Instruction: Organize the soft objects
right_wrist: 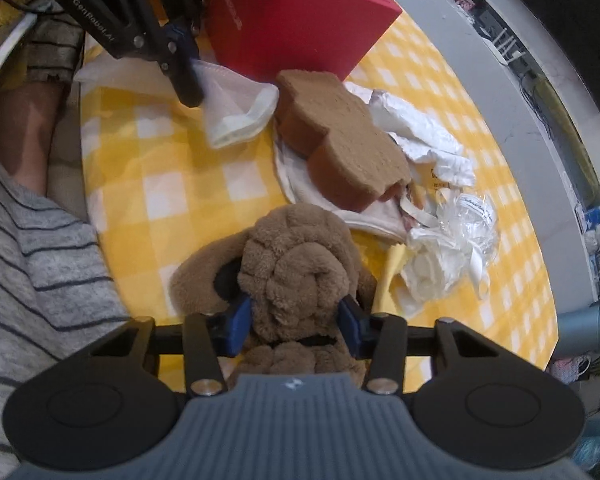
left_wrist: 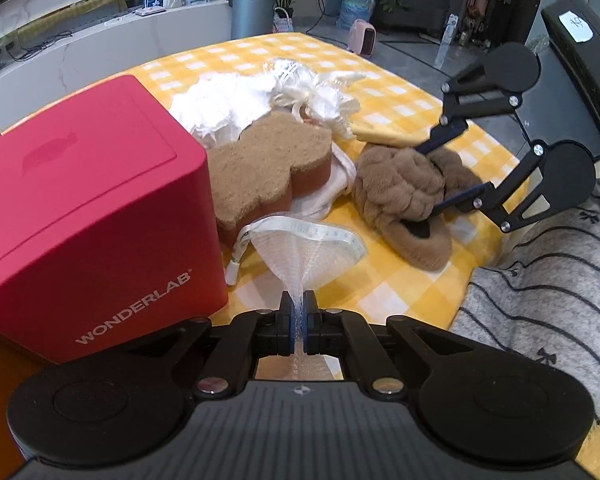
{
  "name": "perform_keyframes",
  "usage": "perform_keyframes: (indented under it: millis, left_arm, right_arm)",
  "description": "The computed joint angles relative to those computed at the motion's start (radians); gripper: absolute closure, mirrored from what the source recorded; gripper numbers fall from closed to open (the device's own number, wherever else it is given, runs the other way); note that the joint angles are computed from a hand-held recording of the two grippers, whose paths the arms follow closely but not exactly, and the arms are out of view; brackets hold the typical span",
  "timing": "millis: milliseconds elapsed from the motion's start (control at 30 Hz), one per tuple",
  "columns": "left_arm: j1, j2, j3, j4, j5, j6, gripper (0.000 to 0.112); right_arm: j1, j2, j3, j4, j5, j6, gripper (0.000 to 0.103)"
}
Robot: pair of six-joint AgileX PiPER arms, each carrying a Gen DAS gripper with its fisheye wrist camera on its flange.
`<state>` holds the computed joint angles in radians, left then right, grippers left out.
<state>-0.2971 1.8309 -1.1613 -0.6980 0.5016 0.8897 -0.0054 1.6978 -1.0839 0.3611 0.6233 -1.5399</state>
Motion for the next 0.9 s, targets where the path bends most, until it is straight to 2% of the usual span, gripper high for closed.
perform_keyframes:
  millis: [67,100,267,333,400,467,633,767,833,867,900]
  left_arm:
    - [0.003,-0.014,0.006,-0.009,-0.001,0.008,0.109]
    - [0.010,-0.017,0.007,-0.029,0.003,0.027,0.109]
    - [0.017,-0.044,0.025,-0.069,0.004,0.064,0.109]
    - [0.018,-0.042,0.028,-0.073,-0.003,0.069,0.109]
    - [0.019,-0.043,0.029,-0.063,-0.006,0.055,0.109]
    - [0.023,-0.046,0.027,-0.065,-0.006,0.049,0.109]
    - [0.041,-0.085,0.043,-0.110,-0.001,0.077,0.109]
    - [0.075,-0.128,0.058,-0.187,0.023,0.127,0.109]
    - [0.096,-0.150,0.068,-0.229,0.036,0.156,0.109]
    - [0.108,-0.161,0.073,-0.251,0.041,0.172,0.109]
    - [0.116,-0.169,0.077,-0.268,0.044,0.182,0.109]
  right_arm:
    - [-0.007,0.001,-0.038,-0.019,0.094,0.066,0.057]
    - [-0.005,0.003,-0.051,-0.031,0.125,0.100,0.050]
    - [0.053,0.039,-0.040,-0.141,0.057,0.233,0.033]
    - [0.044,0.080,-0.072,-0.120,0.075,0.234,0.034]
    - [0.012,0.099,-0.097,-0.045,0.111,0.167,0.047]
    - [-0.017,0.086,-0.092,0.011,0.114,0.129,0.054]
    - [-0.095,0.002,-0.058,0.178,0.182,0.057,0.055]
    - [-0.136,-0.041,-0.103,0.300,0.277,0.199,0.054]
    - [-0.200,0.003,-0.195,0.425,0.444,0.369,0.054]
    - [-0.231,0.019,-0.208,0.505,0.493,0.424,0.054]
    - [-0.243,0.025,-0.208,0.558,0.503,0.466,0.054]
